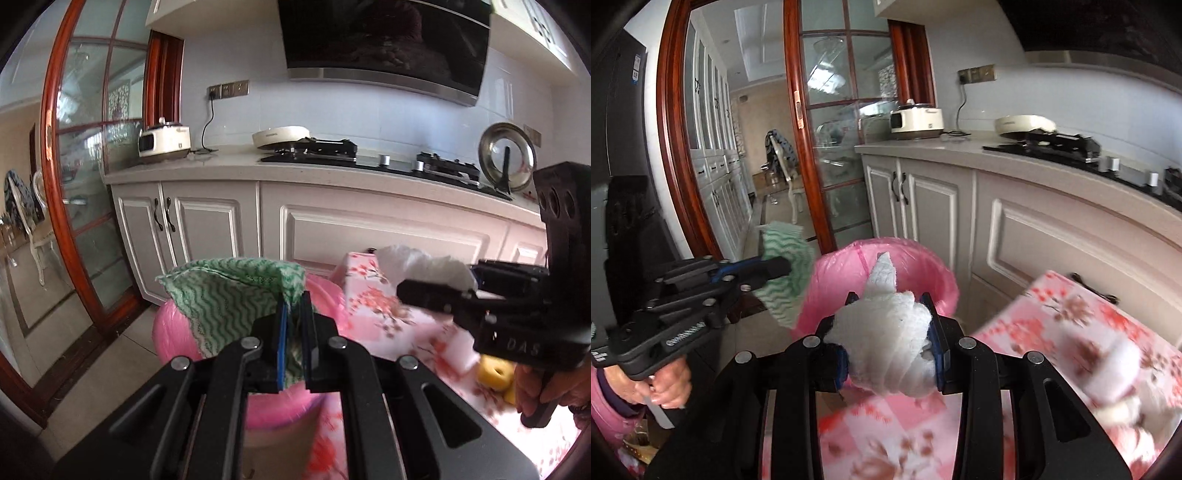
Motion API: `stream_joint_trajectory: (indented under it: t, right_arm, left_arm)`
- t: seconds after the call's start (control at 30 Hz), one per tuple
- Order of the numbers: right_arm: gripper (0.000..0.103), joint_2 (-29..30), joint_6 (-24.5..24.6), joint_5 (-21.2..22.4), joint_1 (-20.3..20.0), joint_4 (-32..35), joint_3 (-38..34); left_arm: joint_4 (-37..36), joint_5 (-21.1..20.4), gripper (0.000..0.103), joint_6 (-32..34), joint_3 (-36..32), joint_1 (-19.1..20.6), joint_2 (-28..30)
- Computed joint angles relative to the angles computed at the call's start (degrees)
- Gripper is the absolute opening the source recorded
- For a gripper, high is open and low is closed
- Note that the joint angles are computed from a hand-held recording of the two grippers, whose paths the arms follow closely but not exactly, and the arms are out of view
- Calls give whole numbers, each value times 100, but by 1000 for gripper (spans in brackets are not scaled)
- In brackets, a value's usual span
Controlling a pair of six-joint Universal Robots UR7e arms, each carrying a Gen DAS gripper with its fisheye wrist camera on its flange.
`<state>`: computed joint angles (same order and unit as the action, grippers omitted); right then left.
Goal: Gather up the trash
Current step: 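Carry the tissue and green cloth to the pink bin and release both, then grasp the paper cup with the left tool while the right tool grasps another tissue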
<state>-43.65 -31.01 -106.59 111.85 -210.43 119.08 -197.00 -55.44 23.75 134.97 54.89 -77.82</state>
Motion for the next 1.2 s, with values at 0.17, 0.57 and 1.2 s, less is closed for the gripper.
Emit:
stream_joint_trajectory:
  t: [0.17, 0.57, 1.2]
  right_arm:
    - [34, 435, 80, 39, -108, 501, -791]
    - [62, 989, 253, 390, -611, 1338, -1721]
    - [69, -1046, 237, -299, -333, -879, 1472]
  left_arm:
    - [182, -409, 7, 103, -835, 684, 560]
    - [72, -708, 52, -56, -1334, 1541, 1121]
    - [-2387, 1725, 98, -1106, 1384, -1219, 687]
